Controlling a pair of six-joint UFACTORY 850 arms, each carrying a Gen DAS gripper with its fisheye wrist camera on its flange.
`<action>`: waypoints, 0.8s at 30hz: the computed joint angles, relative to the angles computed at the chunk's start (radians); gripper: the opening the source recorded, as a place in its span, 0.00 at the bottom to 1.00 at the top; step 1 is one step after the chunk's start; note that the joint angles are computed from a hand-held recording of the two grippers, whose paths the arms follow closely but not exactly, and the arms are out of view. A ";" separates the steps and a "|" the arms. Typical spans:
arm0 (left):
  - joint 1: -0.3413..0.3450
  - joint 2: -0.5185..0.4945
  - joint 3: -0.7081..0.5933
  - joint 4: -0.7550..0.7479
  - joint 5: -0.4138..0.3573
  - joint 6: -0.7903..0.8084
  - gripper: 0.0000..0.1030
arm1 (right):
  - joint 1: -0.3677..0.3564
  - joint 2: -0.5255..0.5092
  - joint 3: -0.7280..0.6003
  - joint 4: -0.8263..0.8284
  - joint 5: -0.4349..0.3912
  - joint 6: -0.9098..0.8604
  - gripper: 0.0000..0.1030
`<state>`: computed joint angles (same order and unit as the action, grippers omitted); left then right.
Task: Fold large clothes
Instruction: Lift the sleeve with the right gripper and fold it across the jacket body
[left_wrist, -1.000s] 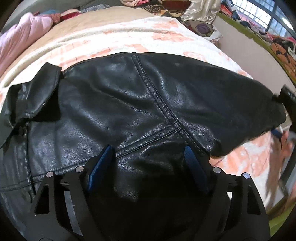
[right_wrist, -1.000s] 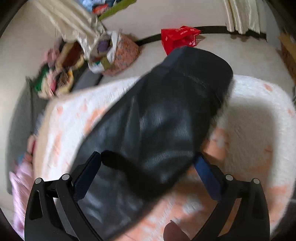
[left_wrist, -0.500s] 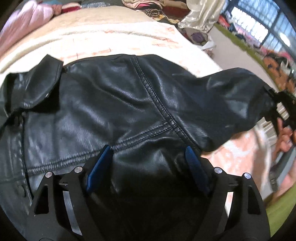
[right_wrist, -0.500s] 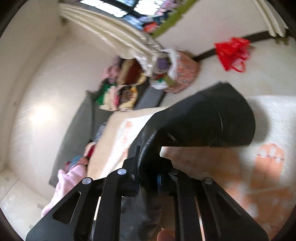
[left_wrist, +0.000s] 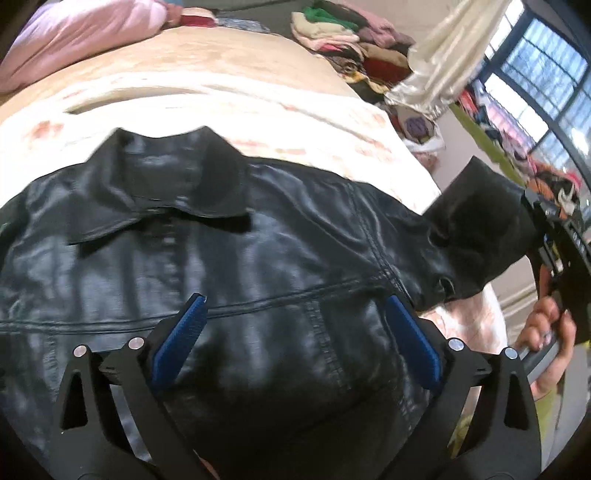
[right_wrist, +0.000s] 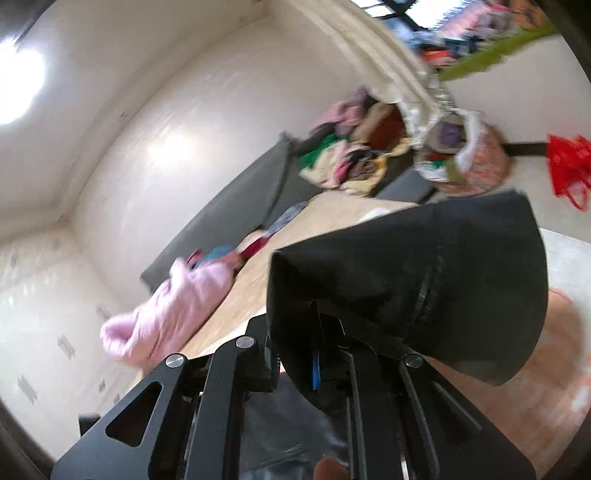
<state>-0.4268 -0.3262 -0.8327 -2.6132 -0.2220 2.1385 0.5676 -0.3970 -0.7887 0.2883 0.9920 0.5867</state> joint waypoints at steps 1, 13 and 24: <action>0.015 0.026 0.020 -0.020 0.003 0.019 0.89 | 0.017 -0.001 -0.017 0.001 -0.016 -0.044 0.11; 0.163 0.238 0.179 -0.030 -0.075 -0.025 0.91 | 0.142 -0.071 -0.217 -0.042 -0.183 -0.255 0.10; 0.344 0.326 0.277 0.231 -0.230 -0.299 0.91 | 0.279 -0.219 -0.502 0.096 -0.380 -0.576 0.10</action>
<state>-0.0826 0.0001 -0.5553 -2.3818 -0.4521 1.8395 0.8465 -0.6165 -1.2905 0.3844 0.6123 0.0102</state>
